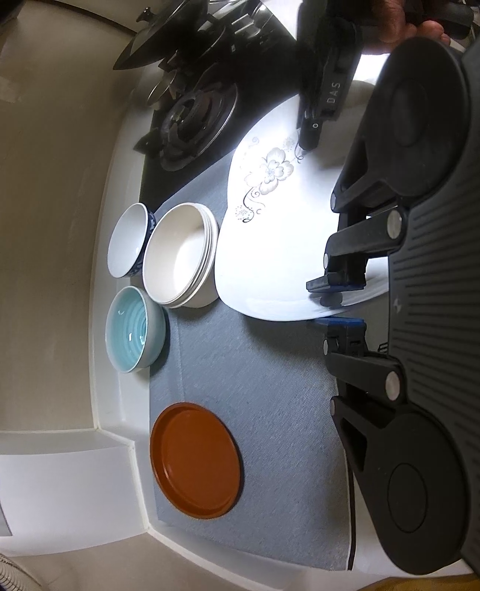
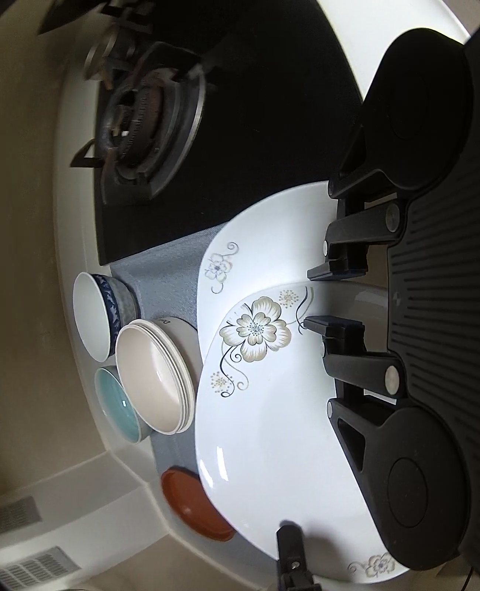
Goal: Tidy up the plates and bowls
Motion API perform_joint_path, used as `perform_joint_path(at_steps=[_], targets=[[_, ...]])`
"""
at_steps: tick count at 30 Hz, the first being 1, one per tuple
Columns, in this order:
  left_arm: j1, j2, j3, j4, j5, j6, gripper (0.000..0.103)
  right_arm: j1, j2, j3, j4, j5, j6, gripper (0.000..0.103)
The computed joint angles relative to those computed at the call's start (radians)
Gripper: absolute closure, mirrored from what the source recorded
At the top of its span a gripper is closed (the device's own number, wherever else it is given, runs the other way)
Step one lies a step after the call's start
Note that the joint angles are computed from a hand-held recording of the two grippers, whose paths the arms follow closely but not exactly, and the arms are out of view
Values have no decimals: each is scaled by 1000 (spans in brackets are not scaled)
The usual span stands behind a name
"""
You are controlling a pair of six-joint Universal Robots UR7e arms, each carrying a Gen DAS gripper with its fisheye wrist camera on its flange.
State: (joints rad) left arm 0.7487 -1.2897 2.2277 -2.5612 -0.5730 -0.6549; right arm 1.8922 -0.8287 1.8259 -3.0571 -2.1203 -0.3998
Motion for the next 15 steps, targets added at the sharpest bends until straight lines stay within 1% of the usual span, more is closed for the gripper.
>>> perform_joint_path(at_steps=[8, 10, 13, 15], targets=[[10, 27, 4, -68, -22, 12, 88, 33, 35, -18, -72, -132, -160, 81], [11, 33, 5, -85, -24, 12, 88, 42, 44, -20, -107, -167, -201, 81], [20, 42, 1, -93, -40, 2, 88, 50, 47, -16, -169, -188, -258, 81], [30, 48, -1, -104, -62, -9, 88, 47, 45, -12, -186, -197, -266, 81]])
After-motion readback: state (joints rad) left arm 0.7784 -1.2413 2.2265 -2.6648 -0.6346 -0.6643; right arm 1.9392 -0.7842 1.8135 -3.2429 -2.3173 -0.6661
